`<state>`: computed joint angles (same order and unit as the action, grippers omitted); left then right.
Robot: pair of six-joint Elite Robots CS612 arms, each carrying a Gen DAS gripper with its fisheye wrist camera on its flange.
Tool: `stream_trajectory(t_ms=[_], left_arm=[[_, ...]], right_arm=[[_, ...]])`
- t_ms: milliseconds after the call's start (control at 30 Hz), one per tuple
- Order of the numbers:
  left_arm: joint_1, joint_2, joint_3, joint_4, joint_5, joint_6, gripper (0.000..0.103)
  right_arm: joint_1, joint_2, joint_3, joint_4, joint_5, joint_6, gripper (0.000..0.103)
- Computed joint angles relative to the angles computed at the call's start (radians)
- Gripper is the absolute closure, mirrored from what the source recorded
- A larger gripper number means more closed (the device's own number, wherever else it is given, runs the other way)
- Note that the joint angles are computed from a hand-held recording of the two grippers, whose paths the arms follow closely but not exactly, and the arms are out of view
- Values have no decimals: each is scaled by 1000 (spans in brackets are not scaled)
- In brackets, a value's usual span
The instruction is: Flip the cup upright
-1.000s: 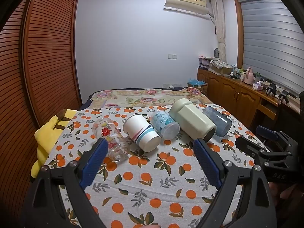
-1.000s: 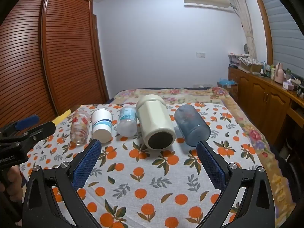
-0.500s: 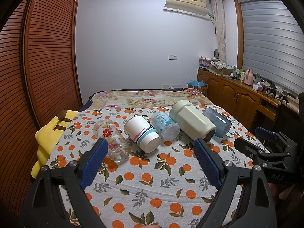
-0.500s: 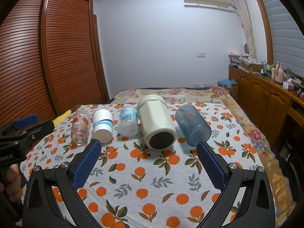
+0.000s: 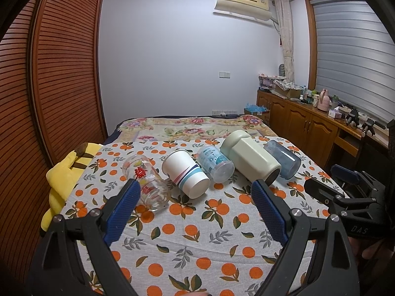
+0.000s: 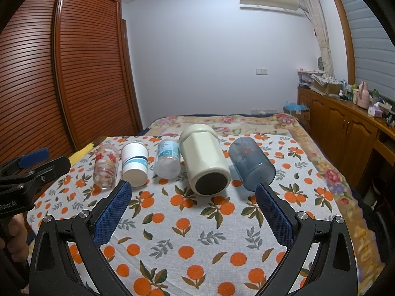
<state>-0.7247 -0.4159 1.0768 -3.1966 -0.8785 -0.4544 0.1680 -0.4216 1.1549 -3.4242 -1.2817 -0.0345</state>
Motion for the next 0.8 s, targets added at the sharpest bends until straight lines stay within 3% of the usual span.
stream_trajectory(t_ms=[800], left_arm=[[1,-10,12,-5,-2,0,11]], right_arm=[[-1,-1,3,2,1,3,1]])
